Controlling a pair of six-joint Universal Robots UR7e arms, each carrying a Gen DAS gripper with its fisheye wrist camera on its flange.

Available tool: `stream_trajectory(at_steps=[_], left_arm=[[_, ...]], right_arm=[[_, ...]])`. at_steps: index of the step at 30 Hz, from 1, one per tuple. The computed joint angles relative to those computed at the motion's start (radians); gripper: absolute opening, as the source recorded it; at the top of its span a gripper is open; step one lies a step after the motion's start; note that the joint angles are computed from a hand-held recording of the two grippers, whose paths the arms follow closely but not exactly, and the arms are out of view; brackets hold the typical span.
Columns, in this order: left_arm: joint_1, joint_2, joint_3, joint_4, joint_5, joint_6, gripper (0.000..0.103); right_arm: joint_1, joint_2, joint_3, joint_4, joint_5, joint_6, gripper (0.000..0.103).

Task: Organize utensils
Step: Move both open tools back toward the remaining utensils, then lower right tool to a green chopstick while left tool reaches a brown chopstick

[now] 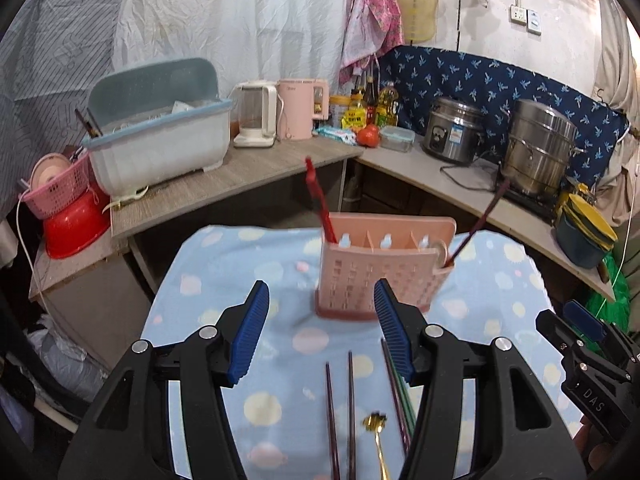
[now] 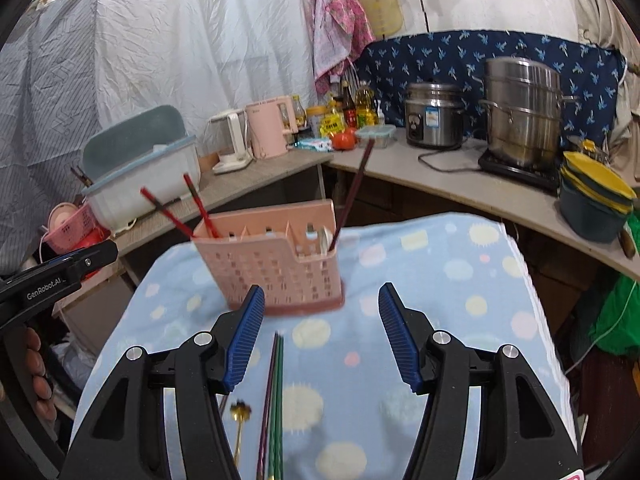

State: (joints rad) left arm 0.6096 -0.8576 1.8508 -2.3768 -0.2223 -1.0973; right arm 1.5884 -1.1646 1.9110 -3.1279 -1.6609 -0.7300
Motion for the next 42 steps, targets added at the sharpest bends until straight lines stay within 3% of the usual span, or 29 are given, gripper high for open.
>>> stream_trajectory(at_steps=[6,17,26,36,42], left_arm=[[-0.013,-0.017,0.072,0.135,-0.085,-0.205,0.052],[-0.036,0.016,0.158,0.175,-0.211,-0.353,0.052],[-0.051,0.059,0.224,0.061,-0.300,-0.365,0.051],[-0.071,0.098,0.266,-0.064,-0.356,-0.294,0.051],[-0.061,0.113,0.250,-0.035,-0.370,-0.300,0.050]], right_arm=[[-0.056,-0.056,0.099,0.013,-0.018,-0.004,0.058],[-0.132,-0.110,0.259,-0.017,-0.071,-0.091,0.058],[-0.164,-0.102,0.315,-0.019,-0.102,-0.099,0.058],[-0.175,-0.101,0.327,-0.007,-0.114,-0.097,0.058],[-0.175,-0.101,0.327,-0.004,-0.113,-0.095,0.058]])
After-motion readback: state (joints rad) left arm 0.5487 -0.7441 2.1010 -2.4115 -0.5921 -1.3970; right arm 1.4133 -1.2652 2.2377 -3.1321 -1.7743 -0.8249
